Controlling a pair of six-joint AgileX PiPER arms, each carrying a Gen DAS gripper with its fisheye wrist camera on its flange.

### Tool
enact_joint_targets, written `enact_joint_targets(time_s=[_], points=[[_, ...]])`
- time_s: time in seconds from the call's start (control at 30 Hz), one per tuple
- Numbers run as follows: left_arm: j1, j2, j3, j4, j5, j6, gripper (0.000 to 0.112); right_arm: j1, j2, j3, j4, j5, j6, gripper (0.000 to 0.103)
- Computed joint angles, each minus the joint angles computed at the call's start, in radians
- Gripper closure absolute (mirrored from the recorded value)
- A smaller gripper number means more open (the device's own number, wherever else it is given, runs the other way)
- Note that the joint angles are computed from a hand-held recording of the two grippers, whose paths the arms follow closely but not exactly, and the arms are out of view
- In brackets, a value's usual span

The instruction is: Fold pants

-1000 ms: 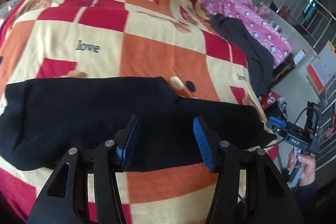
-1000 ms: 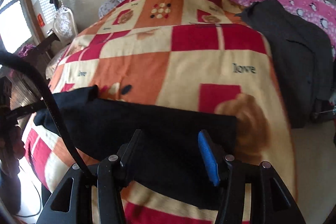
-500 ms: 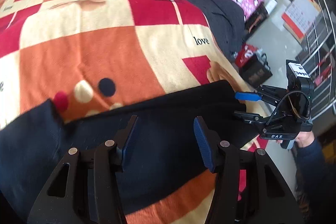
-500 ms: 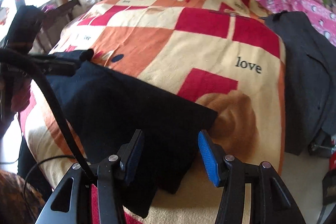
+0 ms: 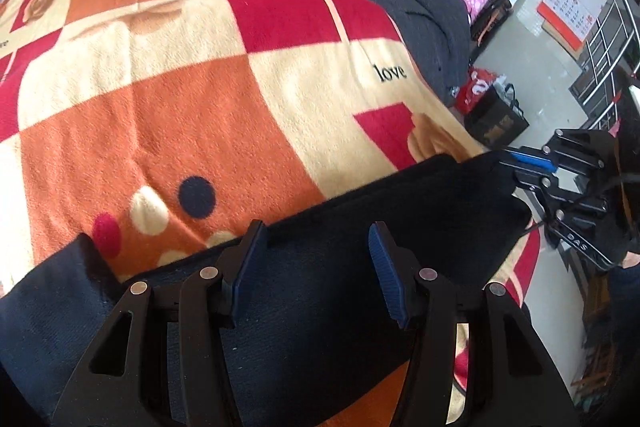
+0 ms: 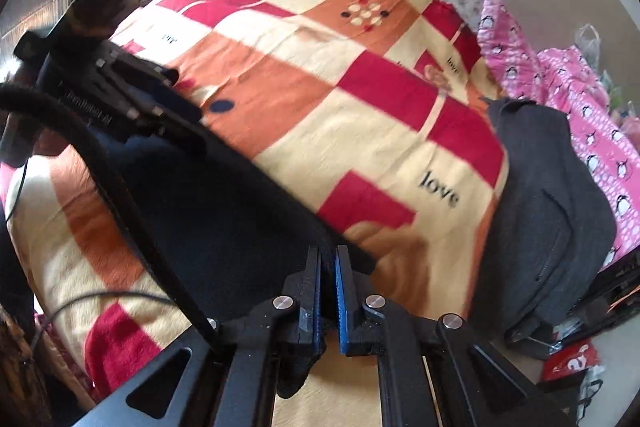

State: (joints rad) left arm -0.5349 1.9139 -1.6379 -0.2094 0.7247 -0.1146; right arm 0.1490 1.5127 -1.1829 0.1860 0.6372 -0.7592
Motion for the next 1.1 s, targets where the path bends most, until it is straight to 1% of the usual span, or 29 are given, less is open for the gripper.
enact_joint_targets(time_s=[0.07,0.1,0.17,0.2,0.23,0.27,0.3,0.33,0.37,0.4,0.5,0.57,0.6,0.67,0.77,0.87,0.9,0.93,1.03,1.1], points=[[-0.005,-0.005,0.011,0.031,-0.021,-0.032,0.059,0.028,0.048,-0.028,-0.110,-0.024,0.106,0.098],[-0.005,-0.001,0.014,0.038,-0.025,-0.045,0.059,0.031,0.080,-0.045,-0.140,-0.022,0.145,0.098],[-0.001,0.015,0.002,0.040,0.006,-0.067,0.059,0.010,0.185,-0.122,-0.106,0.074,0.171,0.098],[-0.001,0.021,0.003,0.036,0.017,-0.068,0.059,0.004,0.209,-0.131,-0.098,0.088,0.177,0.097],[0.000,0.014,0.017,0.033,0.012,-0.061,0.059,-0.011,0.193,-0.113,-0.059,0.062,0.144,0.096],[-0.003,0.004,0.038,0.043,-0.003,-0.062,0.059,-0.022,0.186,-0.116,-0.060,0.076,0.150,0.092],[-0.007,-0.004,0.053,0.060,-0.012,-0.069,0.059,-0.030,0.178,-0.124,-0.100,0.100,0.196,0.081],[-0.011,-0.013,0.064,0.077,-0.019,-0.082,0.059,-0.038,0.158,-0.112,-0.137,0.098,0.236,0.066],[-0.013,-0.025,0.079,0.087,-0.032,-0.092,0.059,-0.050,0.134,-0.095,-0.153,0.089,0.253,0.061],[-0.013,-0.039,0.097,0.086,-0.051,-0.097,0.059,-0.069,0.108,-0.077,-0.145,0.086,0.250,0.059],[-0.013,-0.071,0.140,0.055,-0.096,-0.103,0.059,-0.131,0.031,-0.022,-0.093,0.093,0.241,0.059],[-0.018,-0.092,0.166,0.034,-0.121,-0.103,0.059,-0.170,-0.014,0.015,0.004,0.099,0.197,0.059],[-0.025,-0.097,0.170,0.045,-0.124,-0.116,0.059,-0.189,-0.040,0.040,0.079,0.104,0.154,0.059],[-0.048,-0.107,0.178,0.119,-0.127,-0.185,0.059,-0.192,-0.073,0.076,0.148,0.097,0.123,0.059],[-0.083,-0.119,0.189,0.231,-0.122,-0.285,0.059,-0.163,-0.102,0.129,0.227,0.059,0.089,0.059],[-0.096,-0.136,0.211,0.268,-0.119,-0.332,0.059,-0.120,-0.088,0.158,0.271,0.018,0.095,0.059],[-0.101,-0.140,0.218,0.284,-0.119,-0.349,0.059,-0.115,-0.083,0.167,0.302,0.011,0.074,0.059],[-0.106,-0.144,0.226,0.308,-0.118,-0.374,0.059,-0.102,-0.077,0.180,0.307,0.004,0.075,0.059],[-0.114,-0.160,0.254,0.361,-0.120,-0.424,0.059,-0.072,-0.065,0.207,0.185,-0.018,0.189,0.059],[-0.117,-0.171,0.274,0.391,-0.122,-0.449,0.059,-0.095,-0.067,0.217,0.161,-0.004,0.217,0.059]])
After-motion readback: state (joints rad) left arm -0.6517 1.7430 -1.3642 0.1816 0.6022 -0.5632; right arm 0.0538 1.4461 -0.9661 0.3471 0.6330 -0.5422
